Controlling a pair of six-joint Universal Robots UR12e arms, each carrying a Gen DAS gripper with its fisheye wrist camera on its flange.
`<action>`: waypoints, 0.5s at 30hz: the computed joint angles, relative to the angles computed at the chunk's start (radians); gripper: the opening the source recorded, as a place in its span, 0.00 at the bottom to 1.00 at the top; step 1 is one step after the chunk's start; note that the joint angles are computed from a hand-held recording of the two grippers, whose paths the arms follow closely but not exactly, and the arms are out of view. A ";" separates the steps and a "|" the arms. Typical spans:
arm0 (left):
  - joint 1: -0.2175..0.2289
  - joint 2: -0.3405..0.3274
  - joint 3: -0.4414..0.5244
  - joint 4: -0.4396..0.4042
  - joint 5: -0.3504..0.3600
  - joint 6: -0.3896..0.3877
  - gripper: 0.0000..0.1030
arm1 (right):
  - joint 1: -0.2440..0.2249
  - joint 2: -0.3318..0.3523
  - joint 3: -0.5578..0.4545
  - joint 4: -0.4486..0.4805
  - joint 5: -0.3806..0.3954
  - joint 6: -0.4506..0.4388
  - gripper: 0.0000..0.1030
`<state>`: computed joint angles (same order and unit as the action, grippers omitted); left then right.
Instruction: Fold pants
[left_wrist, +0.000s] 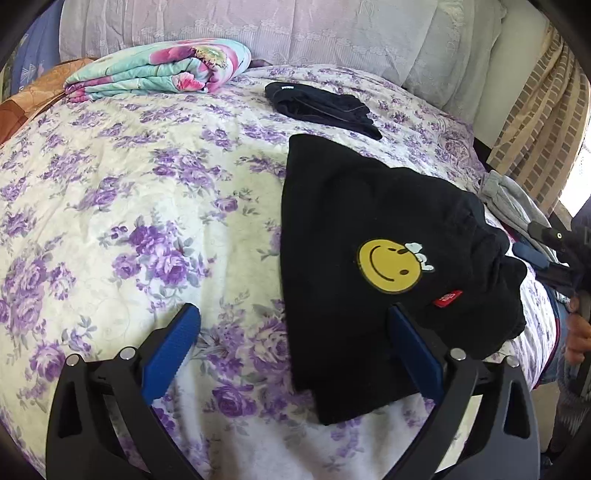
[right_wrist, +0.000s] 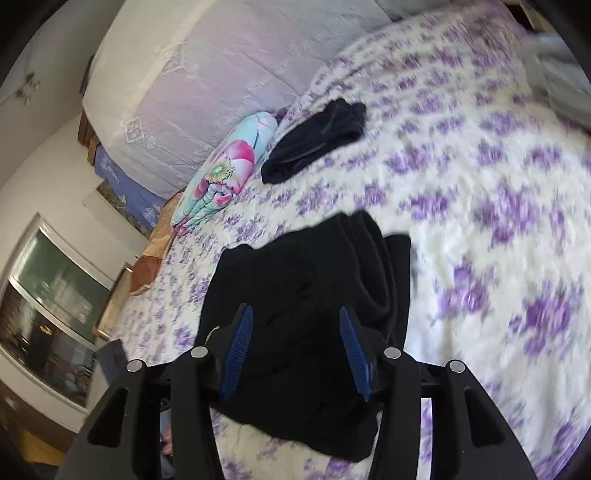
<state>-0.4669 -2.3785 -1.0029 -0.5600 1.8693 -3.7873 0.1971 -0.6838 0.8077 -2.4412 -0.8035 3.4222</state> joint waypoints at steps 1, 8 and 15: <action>-0.003 -0.004 0.007 -0.007 0.014 0.008 0.96 | 0.000 0.005 -0.006 0.010 0.015 0.020 0.49; -0.008 -0.006 0.000 0.015 0.034 0.025 0.96 | 0.020 0.012 -0.044 0.166 -0.087 -0.003 0.48; -0.010 -0.002 -0.019 0.054 0.030 0.037 0.96 | 0.018 0.060 -0.123 0.208 -0.090 0.166 0.50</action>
